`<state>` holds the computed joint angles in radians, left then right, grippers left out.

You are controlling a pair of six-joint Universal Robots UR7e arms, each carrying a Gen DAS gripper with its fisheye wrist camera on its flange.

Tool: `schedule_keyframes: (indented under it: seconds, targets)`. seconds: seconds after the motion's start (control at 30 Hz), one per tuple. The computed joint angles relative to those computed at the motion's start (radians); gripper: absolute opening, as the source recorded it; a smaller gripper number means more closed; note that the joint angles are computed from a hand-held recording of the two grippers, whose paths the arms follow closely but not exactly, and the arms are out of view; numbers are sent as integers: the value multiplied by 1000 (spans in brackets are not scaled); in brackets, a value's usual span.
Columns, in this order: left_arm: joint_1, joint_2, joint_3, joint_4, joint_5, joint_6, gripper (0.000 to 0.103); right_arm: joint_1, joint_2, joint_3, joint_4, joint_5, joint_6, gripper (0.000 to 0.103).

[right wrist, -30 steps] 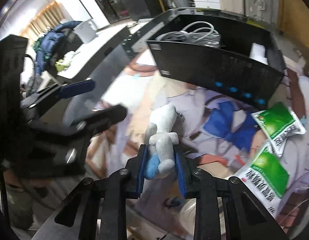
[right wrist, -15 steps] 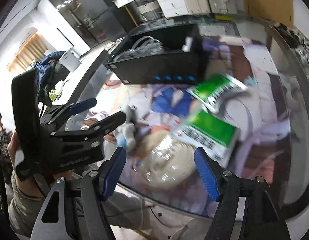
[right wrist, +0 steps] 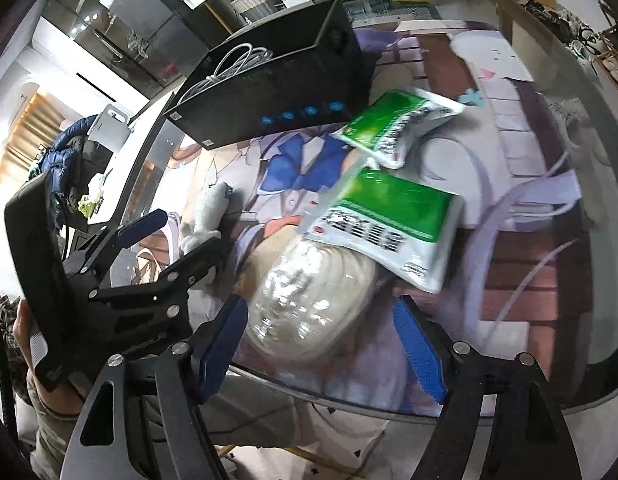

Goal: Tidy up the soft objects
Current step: 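Pass the plush toy to the left gripper while right moves to the tubing bag, then grasp the bagged white tubing coil with right gripper while left holds the plush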

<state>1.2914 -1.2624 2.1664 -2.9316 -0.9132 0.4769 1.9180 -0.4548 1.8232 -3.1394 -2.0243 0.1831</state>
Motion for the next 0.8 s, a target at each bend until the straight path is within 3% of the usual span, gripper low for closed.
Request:
schedule_keyframes:
  seconds: [0.17, 0.33, 0.47, 0.57, 0.6, 0.73, 0.8]
  targets:
    - [33, -25, -21, 55, -37, 23, 87, 36, 89, -125, 60, -58, -33, 84]
    - [64, -48, -35, 96, -64, 38, 87, 48, 120, -170, 84, -99, -66, 84]
    - [60, -53, -35, 94, -70, 51, 85, 76, 175, -233, 129, -194, -148, 84]
    - [58, -51, -41, 113, -78, 60, 67, 98, 204, -251, 129, -281, -195, 76]
    - [56, -50, -44, 130, -86, 56, 59, 98, 204, -251, 129, -281, -195, 72]
    - [38, -35, -29, 123, -59, 78, 45, 101, 197, -229, 96, -288, -209, 49]
    - [36, -41, -27, 127, -64, 88, 34, 99, 185, -215, 91, -275, -201, 44]
